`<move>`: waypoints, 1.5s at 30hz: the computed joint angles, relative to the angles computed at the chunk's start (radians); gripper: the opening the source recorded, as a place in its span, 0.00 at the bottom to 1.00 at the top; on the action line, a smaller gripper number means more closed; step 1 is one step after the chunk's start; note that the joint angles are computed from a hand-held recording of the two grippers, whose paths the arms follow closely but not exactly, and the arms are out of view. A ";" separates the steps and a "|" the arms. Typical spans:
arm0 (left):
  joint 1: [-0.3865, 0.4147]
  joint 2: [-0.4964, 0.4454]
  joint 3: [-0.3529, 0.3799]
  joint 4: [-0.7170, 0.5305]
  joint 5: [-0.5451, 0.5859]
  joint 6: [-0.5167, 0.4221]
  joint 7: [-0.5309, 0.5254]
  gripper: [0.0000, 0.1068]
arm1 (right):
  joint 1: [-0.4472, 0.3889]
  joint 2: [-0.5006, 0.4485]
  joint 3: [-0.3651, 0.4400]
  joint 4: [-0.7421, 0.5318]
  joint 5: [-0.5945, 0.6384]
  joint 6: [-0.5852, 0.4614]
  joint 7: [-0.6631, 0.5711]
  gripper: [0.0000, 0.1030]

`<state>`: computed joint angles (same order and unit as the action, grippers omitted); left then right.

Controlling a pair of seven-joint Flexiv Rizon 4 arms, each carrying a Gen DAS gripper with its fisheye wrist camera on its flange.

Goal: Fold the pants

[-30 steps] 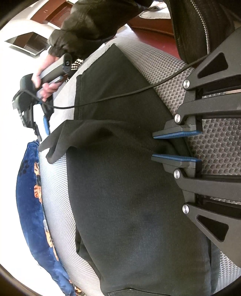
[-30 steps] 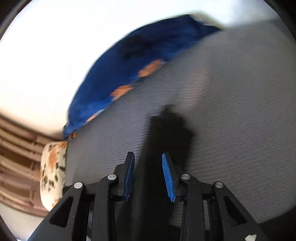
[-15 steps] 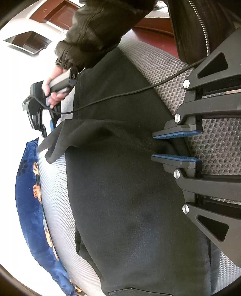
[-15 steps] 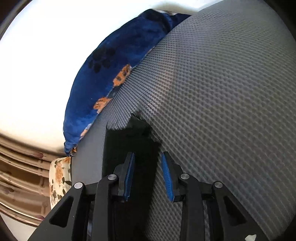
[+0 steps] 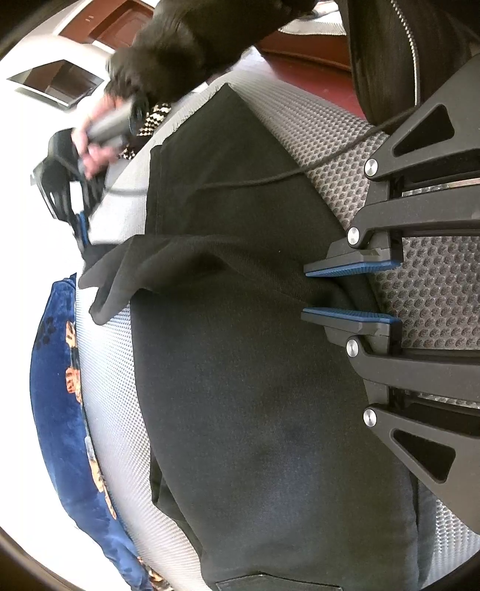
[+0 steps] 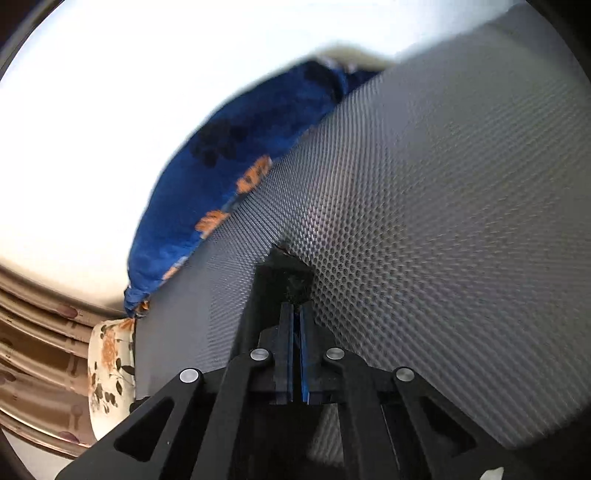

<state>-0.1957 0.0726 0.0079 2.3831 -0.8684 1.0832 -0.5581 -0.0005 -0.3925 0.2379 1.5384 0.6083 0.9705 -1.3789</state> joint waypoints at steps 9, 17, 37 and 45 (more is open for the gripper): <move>-0.023 0.023 -0.005 0.012 0.076 0.069 0.012 0.15 | -0.003 0.336 -0.074 0.276 -0.023 0.087 0.124 0.03; -0.019 0.031 0.003 0.012 0.169 0.034 0.013 0.15 | -0.004 0.653 -0.091 0.669 -0.174 0.158 0.378 0.03; 0.004 0.069 0.040 0.006 0.185 -0.098 0.103 0.08 | 0.073 0.804 -0.130 0.953 -0.385 0.134 0.687 0.02; 0.056 0.070 0.065 -0.043 0.057 -0.234 0.124 0.08 | 0.019 0.803 -0.095 1.002 -0.546 0.111 0.782 0.00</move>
<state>-0.1401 0.1426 0.0726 2.3403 -0.8118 0.8489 -0.4340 0.0188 0.4107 0.1428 2.5407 0.0625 1.0818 -0.5969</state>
